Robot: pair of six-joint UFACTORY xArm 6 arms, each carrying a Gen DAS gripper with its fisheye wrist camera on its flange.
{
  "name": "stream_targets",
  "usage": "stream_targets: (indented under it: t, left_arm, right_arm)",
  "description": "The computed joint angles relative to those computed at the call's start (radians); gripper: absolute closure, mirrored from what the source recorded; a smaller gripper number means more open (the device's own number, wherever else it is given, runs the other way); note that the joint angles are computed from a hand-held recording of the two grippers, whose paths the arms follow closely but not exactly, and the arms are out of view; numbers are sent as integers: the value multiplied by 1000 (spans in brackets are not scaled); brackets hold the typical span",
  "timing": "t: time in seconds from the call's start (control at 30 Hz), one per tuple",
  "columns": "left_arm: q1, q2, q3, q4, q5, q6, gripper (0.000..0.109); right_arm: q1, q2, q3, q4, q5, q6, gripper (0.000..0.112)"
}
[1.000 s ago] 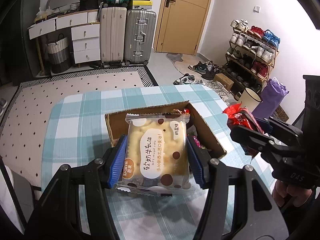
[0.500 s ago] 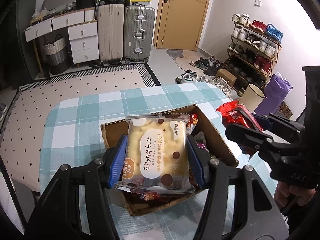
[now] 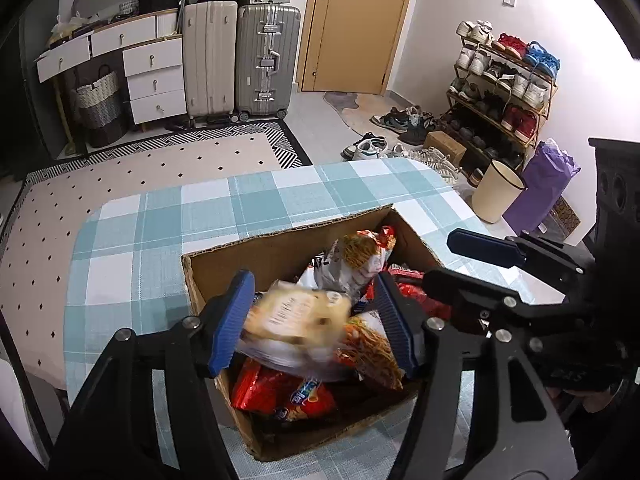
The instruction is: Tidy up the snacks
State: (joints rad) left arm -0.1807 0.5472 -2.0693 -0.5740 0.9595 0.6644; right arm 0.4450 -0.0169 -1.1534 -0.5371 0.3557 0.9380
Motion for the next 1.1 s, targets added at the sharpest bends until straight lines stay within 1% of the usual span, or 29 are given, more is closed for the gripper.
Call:
stream_targets:
  t: [0.2,0.27,0.33,0.47,0.5,0.53,0.6,0.67,0.77,0.83,0.9,0.93,1.0,1.07,1.1]
  left_arm:
    - [7,-57,87,4,-53,3,45]
    - [9,-88,132,-5,-83,7,43]
    - [11,-120,174,-11,-106,13,39]
    - [16,-182,250,-34,-144,35,35]
    - [16,-204,276,-33,-163,37,32]
    - [16,-220,295,-32,-176,36,27]
    - [17,-251,328,-41,-196,43,26]
    - [19,-285,365,-47,-213,55,25]
    - [18,-340,426,-51,-247,69,23]
    - [18,-382,478,-66,-278,82,15]
    - [17,-429,542,-88,-332,93,6]
    - [17,-456,579,-105,-364,105,6]
    - [22,-492,623,-114,-375,109,6]
    - [24,-518,659,-118,-386,108,6]
    - [25,-540,691,-129,-411,116,6]
  right_arm:
    - [-9,-37,37,-74,-2,71,59]
    - [-7,-69,56,-143,11,138,58]
    - [-4,-94,73,-194,12,188,52]
    - [9,-136,91,-286,26,262,49]
    - [14,-148,95,-315,33,284,47]
    - [19,-156,97,-331,38,297,42]
    - [26,-167,101,-370,44,330,37]
    - [53,-202,112,-455,80,393,35]
    - [82,-237,129,-522,111,452,27]
    - [103,-259,140,-556,135,480,21]
    - [121,-279,154,-572,147,512,19]
    - [127,-291,164,-570,138,535,19]
    - [141,-309,181,-599,132,578,19]
    - [180,-328,191,-638,180,602,18]
    - [199,-335,195,-655,204,611,17]
